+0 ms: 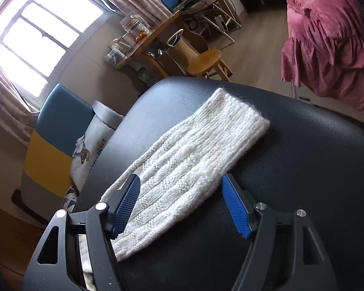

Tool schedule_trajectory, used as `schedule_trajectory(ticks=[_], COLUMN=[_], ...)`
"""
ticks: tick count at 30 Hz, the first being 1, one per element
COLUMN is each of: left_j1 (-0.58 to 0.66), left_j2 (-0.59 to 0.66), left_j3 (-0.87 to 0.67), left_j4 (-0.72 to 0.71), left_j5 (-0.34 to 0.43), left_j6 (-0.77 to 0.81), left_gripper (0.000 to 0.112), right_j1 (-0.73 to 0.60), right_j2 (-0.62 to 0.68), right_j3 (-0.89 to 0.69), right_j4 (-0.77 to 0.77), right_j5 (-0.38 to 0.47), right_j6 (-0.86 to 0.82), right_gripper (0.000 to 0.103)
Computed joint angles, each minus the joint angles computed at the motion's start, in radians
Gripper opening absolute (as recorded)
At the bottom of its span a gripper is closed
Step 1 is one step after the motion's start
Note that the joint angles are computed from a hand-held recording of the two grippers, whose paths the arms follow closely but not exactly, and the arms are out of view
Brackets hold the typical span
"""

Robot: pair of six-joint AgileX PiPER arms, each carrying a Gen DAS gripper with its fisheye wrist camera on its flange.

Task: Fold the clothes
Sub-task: 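Swing the open right tool over the end of the folded strip, then close the right tool on the strip end and lift it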

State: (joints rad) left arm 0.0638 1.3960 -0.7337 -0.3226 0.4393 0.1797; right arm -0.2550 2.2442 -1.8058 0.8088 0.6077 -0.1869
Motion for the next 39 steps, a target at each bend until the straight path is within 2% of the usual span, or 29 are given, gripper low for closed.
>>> schedule_trajectory(ticks=[1, 3, 4, 6, 9, 12, 16, 19, 22, 26, 28, 29, 31, 32, 35, 39], left_j1=[0.001, 0.002, 0.003, 0.002, 0.0, -0.004, -0.006, -0.006, -0.002, 0.005, 0.006, 0.007, 0.008, 0.009, 0.016, 0.032], left_j2=[-0.001, -0.001, -0.001, 0.0, 0.003, 0.004, 0.004, 0.003, 0.002, 0.0, 0.0, 0.0, -0.001, -0.001, 0.002, 0.002], left_j3=[0.0, 0.0, 0.0, -0.001, -0.001, 0.0, 0.002, 0.004, 0.005, 0.003, 0.001, 0.0, -0.001, -0.003, -0.007, -0.009], left_j4=[0.0, 0.001, 0.002, 0.003, 0.007, 0.015, 0.018, 0.016, 0.005, -0.008, -0.011, -0.01, -0.009, -0.011, -0.024, -0.062], left_j5=[0.002, 0.004, 0.005, 0.004, 0.002, -0.001, -0.003, -0.004, 0.0, 0.011, 0.015, 0.017, 0.02, 0.023, 0.03, 0.039], left_j6=[0.003, 0.009, 0.01, 0.006, -0.001, -0.011, -0.018, -0.019, -0.007, 0.015, 0.018, 0.018, 0.017, 0.018, 0.031, 0.07], left_gripper=[0.031, 0.031, 0.031, 0.031, 0.031, 0.031, 0.031, 0.031, 0.031, 0.031, 0.031, 0.031, 0.031, 0.031, 0.031, 0.031], right_j1=[0.004, 0.016, 0.013, 0.012, 0.01, -0.003, -0.012, -0.041, -0.073, -0.081, -0.079, -0.076, -0.057, -0.053, -0.035, -0.028], right_j2=[-0.006, 0.001, 0.003, 0.005, 0.006, 0.013, 0.031, 0.069, 0.082, 0.06, 0.056, 0.051, 0.037, 0.034, 0.014, 0.007], right_j3=[0.014, 0.009, 0.01, 0.012, 0.021, 0.02, -0.025, -0.096, -0.082, 0.001, -0.002, -0.002, 0.007, 0.009, 0.013, -0.027], right_j4=[-0.003, -0.061, -0.064, -0.086, -0.109, -0.071, -0.088, -0.061, 0.06, 0.195, 0.176, 0.161, 0.093, 0.107, 0.141, 0.161], right_j5=[-0.014, -0.032, -0.036, -0.044, -0.054, -0.039, 0.024, 0.11, 0.12, 0.062, 0.057, 0.05, 0.001, -0.005, -0.023, 0.003], right_j6=[-0.004, 0.041, 0.044, 0.065, 0.081, 0.044, 0.087, 0.117, 0.045, -0.064, -0.043, -0.025, 0.012, -0.013, -0.073, -0.109], right_gripper=[0.068, 0.049, 0.045, 0.031, 0.018, 0.018, 0.018, 0.018, 0.019, 0.019, 0.018, 0.011, 0.006, 0.0, 0.0, 0.0])
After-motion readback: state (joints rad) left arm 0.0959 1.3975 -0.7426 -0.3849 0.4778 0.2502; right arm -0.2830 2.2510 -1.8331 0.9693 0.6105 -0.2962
